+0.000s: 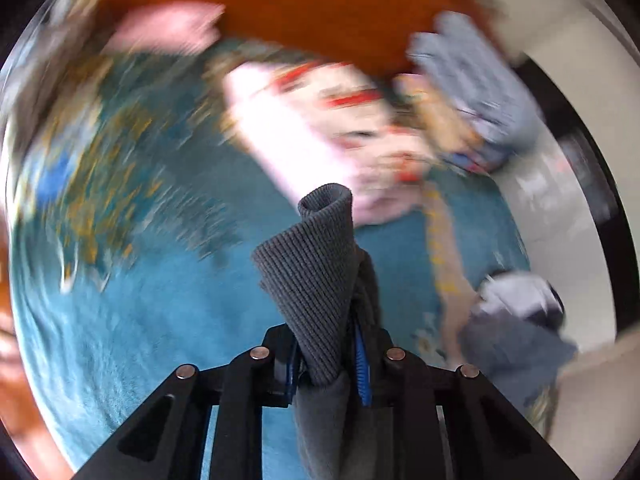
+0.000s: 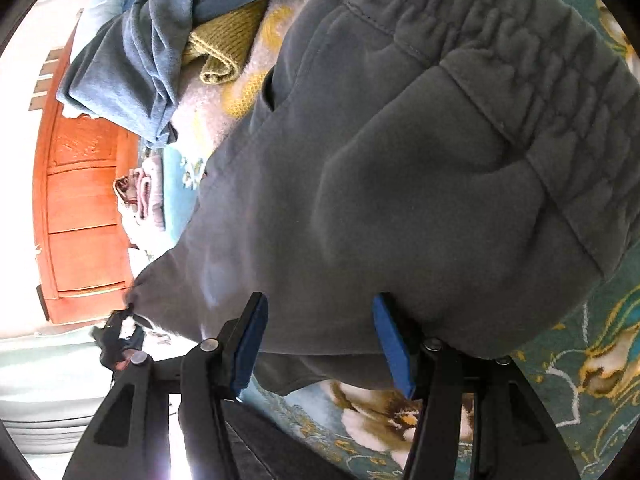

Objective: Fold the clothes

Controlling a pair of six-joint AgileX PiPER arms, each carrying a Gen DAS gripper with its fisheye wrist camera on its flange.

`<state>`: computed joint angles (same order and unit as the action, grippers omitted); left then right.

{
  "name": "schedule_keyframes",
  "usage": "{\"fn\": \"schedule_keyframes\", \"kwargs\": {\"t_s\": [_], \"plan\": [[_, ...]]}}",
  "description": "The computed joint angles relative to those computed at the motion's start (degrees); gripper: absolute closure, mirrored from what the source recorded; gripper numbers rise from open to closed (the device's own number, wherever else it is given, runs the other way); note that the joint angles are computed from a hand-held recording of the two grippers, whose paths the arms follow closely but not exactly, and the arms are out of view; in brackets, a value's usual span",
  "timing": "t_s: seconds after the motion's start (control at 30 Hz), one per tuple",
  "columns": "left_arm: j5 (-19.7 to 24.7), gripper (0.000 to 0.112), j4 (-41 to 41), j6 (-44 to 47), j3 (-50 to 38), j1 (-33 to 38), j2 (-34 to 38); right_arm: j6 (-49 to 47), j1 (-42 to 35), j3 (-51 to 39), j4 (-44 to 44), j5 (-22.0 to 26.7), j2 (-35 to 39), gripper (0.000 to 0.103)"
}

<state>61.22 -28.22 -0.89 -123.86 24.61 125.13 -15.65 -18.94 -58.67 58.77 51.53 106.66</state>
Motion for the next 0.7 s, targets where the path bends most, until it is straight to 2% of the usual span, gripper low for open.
{"fn": "schedule_keyframes", "kwargs": {"t_s": [0.17, 0.3, 0.4, 0.5, 0.57, 0.63, 0.67, 0.7], "plan": [[0.4, 0.088, 10.6, 5.5, 0.5, -14.3, -6.9, -5.3, -1.1, 2.3, 4.7, 0.6, -0.9, 0.047], [-3.7, 0.088, 20.0, 7.8, 12.4, -28.3, -12.4, -9.1, -2.6, 4.4, 7.4, 1.5, -2.6, 0.047], [-4.0, 0.088, 25.7, 5.8, 16.8, -37.2, -12.1, -10.9, -4.0, 6.0, 8.0, 1.9, -4.4, 0.047], [-3.3, 0.085, 34.2, 0.0, 19.8, -45.1, -9.4, -12.2, -5.8, 7.9, 8.0, 2.0, -6.2, 0.047], [-2.4, 0.085, 37.4, -3.2, 20.7, -48.1, -7.6, -12.5, -6.6, 8.8, 7.9, 1.8, -7.1, 0.047], [-1.9, 0.078, 36.5, -3.9, 21.8, -48.6, -6.9, -12.6, -6.7, 9.1, 7.8, 1.3, -7.4, 0.047], [-2.1, 0.073, 33.6, -2.4, 22.5, -47.7, -7.6, -12.6, -6.7, 9.3, 7.8, 1.1, -7.5, 0.047], [-2.2, 0.057, 30.6, -0.8, 23.2, -46.9, -8.3, -12.6, -6.8, 9.5, 7.8, 0.8, -7.7, 0.047]]}}
